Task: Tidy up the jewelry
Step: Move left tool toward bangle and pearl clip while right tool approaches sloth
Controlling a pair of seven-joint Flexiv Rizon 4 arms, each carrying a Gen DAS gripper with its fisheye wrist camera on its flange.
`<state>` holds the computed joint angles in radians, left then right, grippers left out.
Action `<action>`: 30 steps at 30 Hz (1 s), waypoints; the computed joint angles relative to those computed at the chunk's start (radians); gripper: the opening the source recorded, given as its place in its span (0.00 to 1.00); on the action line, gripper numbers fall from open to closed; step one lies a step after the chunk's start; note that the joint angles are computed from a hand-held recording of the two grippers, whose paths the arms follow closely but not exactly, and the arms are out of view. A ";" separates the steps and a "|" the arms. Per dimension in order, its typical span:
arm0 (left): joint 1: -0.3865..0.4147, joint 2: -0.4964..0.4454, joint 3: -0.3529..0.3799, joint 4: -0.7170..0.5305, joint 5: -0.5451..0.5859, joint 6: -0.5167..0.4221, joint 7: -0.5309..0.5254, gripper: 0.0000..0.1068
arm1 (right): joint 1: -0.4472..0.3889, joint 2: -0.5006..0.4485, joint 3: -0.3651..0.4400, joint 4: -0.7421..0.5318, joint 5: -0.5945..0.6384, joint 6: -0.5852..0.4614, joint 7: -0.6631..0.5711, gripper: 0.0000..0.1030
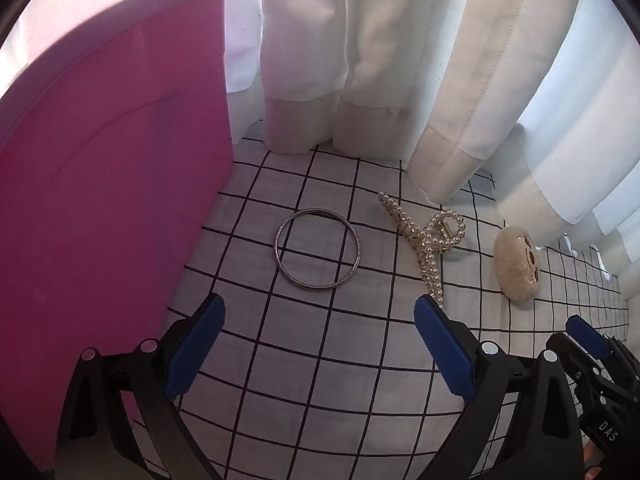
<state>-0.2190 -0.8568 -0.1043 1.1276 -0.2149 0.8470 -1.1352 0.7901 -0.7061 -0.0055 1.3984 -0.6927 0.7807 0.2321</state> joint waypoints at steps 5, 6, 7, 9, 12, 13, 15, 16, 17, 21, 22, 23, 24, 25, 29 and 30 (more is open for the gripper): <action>-0.015 -0.077 0.020 -0.109 0.020 -0.063 -0.012 0.88 | -0.011 -0.041 -0.003 -0.045 0.023 -0.027 -0.020 0.55; -0.014 -0.085 0.019 -0.118 0.020 -0.068 -0.016 0.88 | -0.012 -0.048 -0.004 -0.056 0.028 -0.036 -0.027 0.55; -0.012 -0.092 0.016 -0.125 0.016 -0.074 -0.019 0.88 | -0.012 -0.054 -0.007 -0.063 0.030 -0.039 -0.029 0.55; -0.012 -0.106 0.015 -0.142 0.017 -0.087 -0.021 0.88 | -0.015 -0.068 -0.011 -0.078 0.035 -0.039 -0.033 0.55; -0.021 -0.125 0.022 -0.165 0.030 -0.089 -0.024 0.88 | -0.018 -0.091 -0.015 -0.110 0.049 -0.053 -0.050 0.55; -0.022 -0.131 0.024 -0.175 0.032 -0.097 -0.027 0.88 | -0.019 -0.097 -0.015 -0.120 0.054 -0.060 -0.058 0.55; -0.028 -0.150 0.030 -0.205 0.038 -0.118 -0.036 0.88 | -0.021 -0.109 -0.016 -0.139 0.064 -0.077 -0.075 0.55; -0.029 -0.164 0.031 -0.226 0.038 -0.126 -0.041 0.88 | -0.022 -0.113 -0.018 -0.144 0.066 -0.080 -0.080 0.55; -0.029 -0.176 0.030 -0.244 0.037 -0.136 -0.045 0.88 | -0.021 -0.116 -0.020 -0.150 0.069 -0.087 -0.084 0.55; -0.034 -0.214 0.035 -0.308 0.046 -0.163 -0.053 0.88 | -0.021 -0.126 -0.023 -0.174 0.083 -0.131 -0.103 0.55; -0.035 -0.216 0.035 -0.309 0.048 -0.163 -0.052 0.88 | -0.020 -0.128 -0.024 -0.179 0.083 -0.140 -0.107 0.55; -0.037 -0.222 0.036 -0.319 0.050 -0.169 -0.054 0.88 | -0.021 -0.129 -0.023 -0.182 0.086 -0.144 -0.111 0.55; -0.038 -0.231 0.038 -0.335 0.052 -0.178 -0.057 0.88 | -0.024 -0.134 -0.020 -0.190 0.092 -0.152 -0.120 0.55; -0.038 -0.235 0.039 -0.339 0.055 -0.171 -0.055 0.88 | -0.027 -0.139 -0.016 -0.201 0.100 -0.167 -0.132 0.55; -0.051 -0.264 0.048 -0.386 0.072 -0.172 -0.056 0.88 | -0.033 -0.154 -0.010 -0.229 0.128 -0.211 -0.156 0.56; -0.053 -0.270 0.049 -0.395 0.075 -0.171 -0.056 0.88 | -0.035 -0.154 -0.011 -0.230 0.133 -0.214 -0.155 0.56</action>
<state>-0.2715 -1.1264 -0.0554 0.7328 -0.1399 0.6762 -1.1916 0.7553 -0.8605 -0.0160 1.1685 -0.5596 0.5671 0.0766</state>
